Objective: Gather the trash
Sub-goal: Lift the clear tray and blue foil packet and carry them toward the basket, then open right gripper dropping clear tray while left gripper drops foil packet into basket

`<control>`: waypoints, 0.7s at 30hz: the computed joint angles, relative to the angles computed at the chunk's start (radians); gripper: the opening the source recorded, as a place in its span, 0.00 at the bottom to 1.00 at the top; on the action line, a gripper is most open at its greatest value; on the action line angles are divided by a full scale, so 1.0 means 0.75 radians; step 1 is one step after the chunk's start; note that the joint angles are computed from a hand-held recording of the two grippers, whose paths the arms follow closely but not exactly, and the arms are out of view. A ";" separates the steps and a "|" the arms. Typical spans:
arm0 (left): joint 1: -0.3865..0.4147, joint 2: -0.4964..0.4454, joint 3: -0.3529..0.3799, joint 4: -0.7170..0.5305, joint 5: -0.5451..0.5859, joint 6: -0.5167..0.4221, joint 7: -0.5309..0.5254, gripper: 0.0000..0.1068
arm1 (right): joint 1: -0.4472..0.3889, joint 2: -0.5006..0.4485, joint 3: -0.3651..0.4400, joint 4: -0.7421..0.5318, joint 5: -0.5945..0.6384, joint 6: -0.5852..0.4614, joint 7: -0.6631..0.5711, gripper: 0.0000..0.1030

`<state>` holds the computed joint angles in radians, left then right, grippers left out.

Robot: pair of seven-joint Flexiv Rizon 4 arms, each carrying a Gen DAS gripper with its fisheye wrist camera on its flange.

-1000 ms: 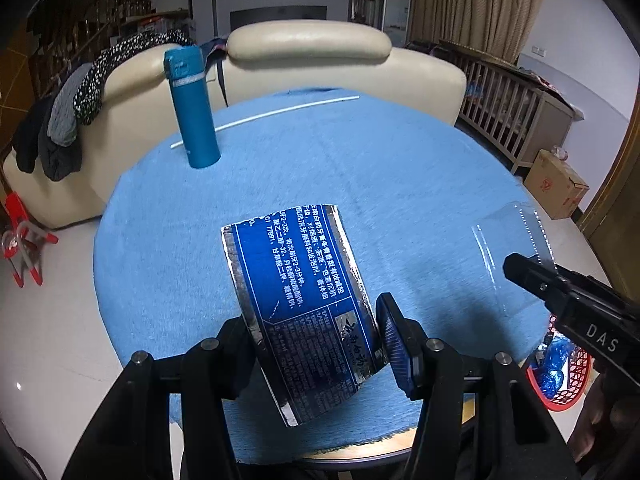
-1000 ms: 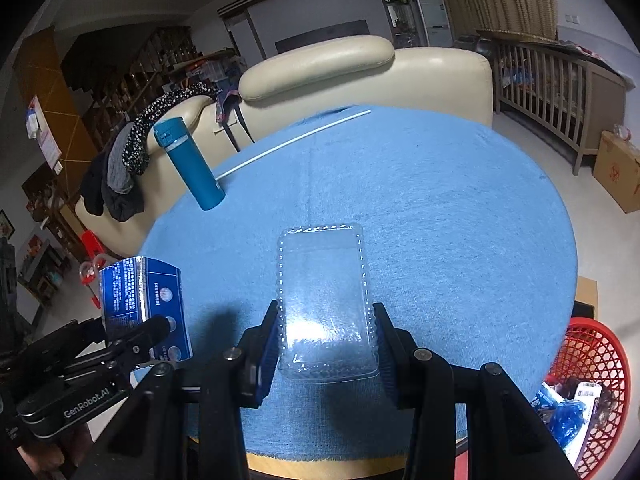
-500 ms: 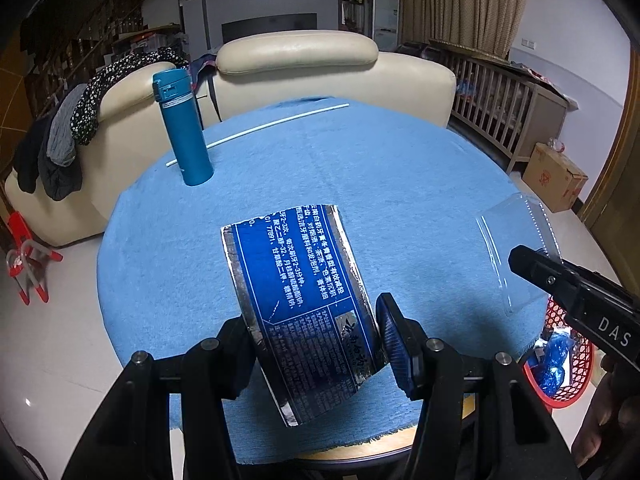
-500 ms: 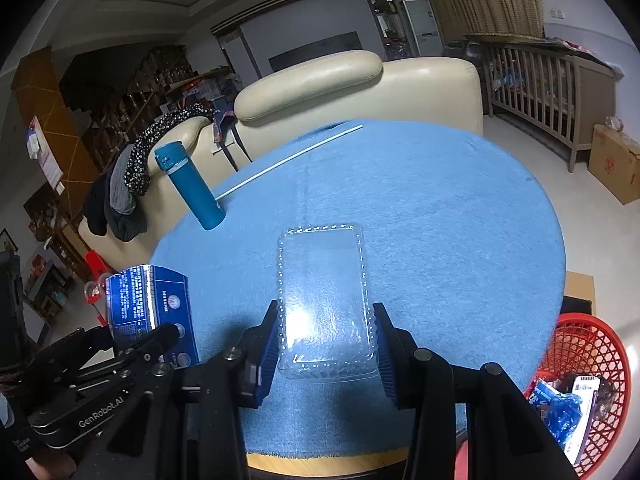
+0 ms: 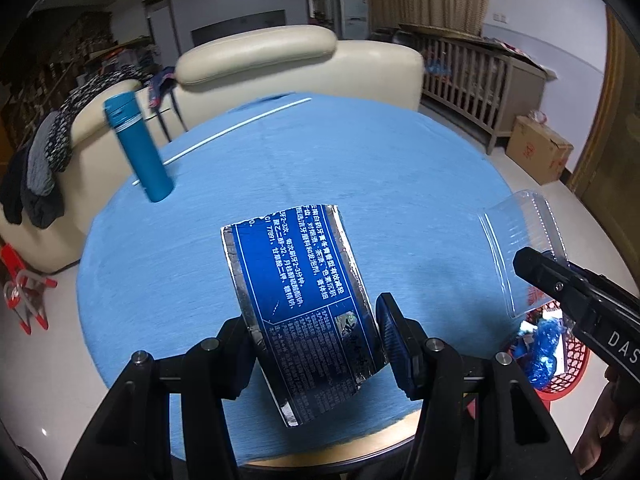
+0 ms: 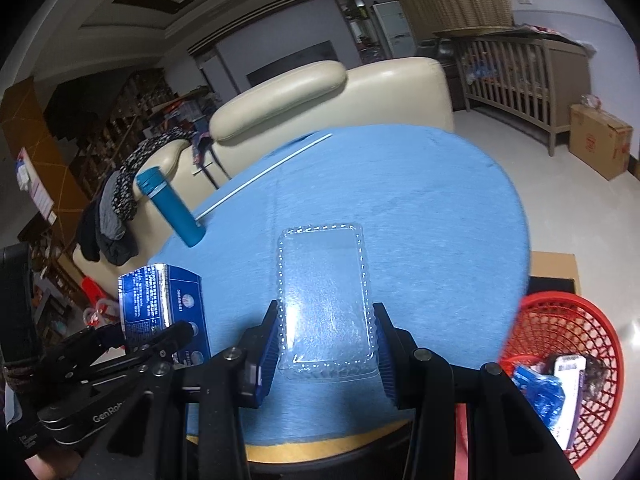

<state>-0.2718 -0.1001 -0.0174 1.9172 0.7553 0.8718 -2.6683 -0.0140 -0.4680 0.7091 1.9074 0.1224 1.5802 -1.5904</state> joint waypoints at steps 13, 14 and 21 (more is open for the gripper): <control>-0.084 -0.178 0.009 -0.178 -0.078 -0.001 0.159 0.54 | -0.161 0.003 0.018 0.032 0.054 0.028 0.012 0.44; -0.092 -0.193 0.012 -0.193 -0.087 -0.001 0.173 0.54 | -0.173 0.001 0.018 0.033 0.057 0.028 0.015 0.44; -0.158 -0.293 0.034 -0.298 -0.133 -0.016 0.267 0.54 | -0.255 -0.013 -0.008 0.064 0.069 0.058 0.058 0.44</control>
